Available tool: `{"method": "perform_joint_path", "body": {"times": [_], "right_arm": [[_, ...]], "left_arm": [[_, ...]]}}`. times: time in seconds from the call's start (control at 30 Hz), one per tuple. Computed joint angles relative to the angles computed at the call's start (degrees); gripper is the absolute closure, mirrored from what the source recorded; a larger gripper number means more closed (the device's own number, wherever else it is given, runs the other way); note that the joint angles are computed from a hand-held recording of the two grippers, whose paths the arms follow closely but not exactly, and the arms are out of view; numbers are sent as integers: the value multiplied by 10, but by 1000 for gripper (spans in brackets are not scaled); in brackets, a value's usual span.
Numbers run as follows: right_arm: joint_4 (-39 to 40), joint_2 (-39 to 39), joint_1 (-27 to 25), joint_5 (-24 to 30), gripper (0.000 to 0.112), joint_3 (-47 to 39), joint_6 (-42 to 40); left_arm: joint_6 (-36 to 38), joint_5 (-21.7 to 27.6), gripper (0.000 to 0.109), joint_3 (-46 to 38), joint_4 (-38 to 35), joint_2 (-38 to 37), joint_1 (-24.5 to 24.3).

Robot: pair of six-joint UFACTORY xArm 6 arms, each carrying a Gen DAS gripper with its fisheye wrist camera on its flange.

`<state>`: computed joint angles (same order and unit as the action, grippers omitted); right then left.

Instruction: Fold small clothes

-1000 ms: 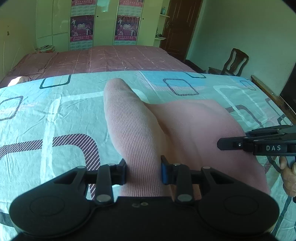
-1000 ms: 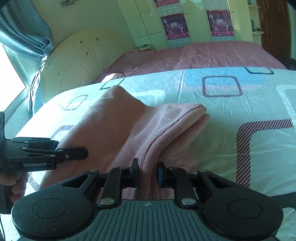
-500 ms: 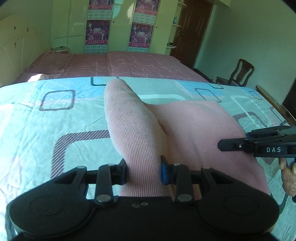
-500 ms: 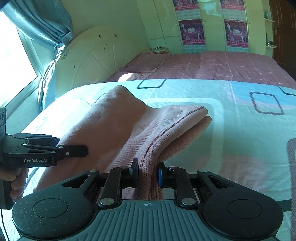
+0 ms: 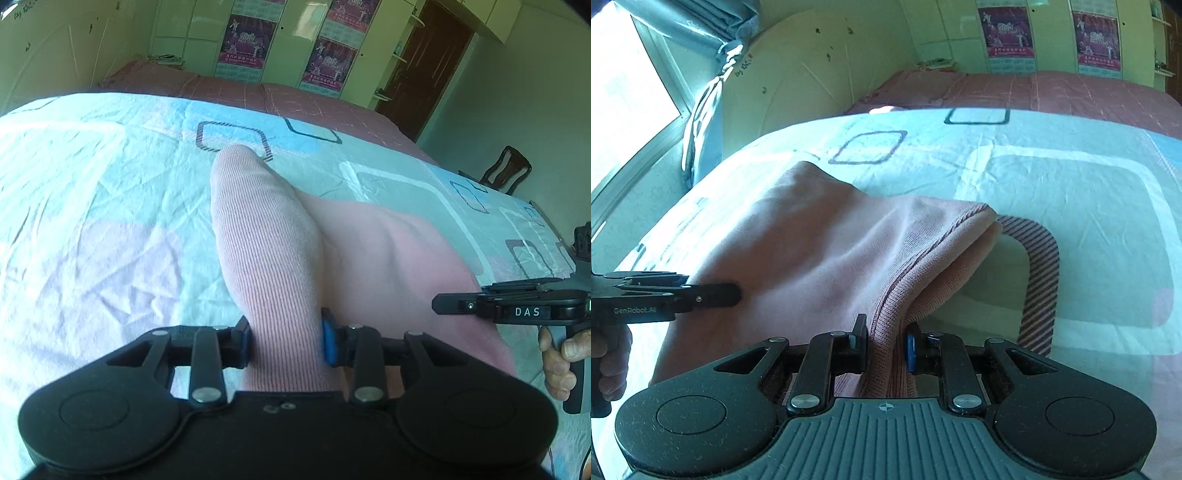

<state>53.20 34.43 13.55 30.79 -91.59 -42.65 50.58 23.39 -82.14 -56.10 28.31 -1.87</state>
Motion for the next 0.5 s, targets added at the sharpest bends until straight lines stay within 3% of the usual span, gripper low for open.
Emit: {"method": "perform_joint_path", "body": {"times": [0.27, 0.3, 0.33, 0.4, 0.5], "right_arm": [[90, 14, -17, 11, 93, 5, -13], [90, 13, -20, 18, 90, 4, -9], [84, 8, -22, 21, 87, 7, -2], [58, -6, -20, -5, 53, 22, 11], [112, -16, -27, -13, 52, 26, -41]], "left_arm": [[30, 20, 49, -18, -44, 26, 18], [31, 21, 39, -19, -40, 26, 21], [29, 11, 27, -11, -33, 20, 22], [58, -8, 25, -3, -51, 9, 24], [82, 4, 34, -18, -78, 12, 34]]}}
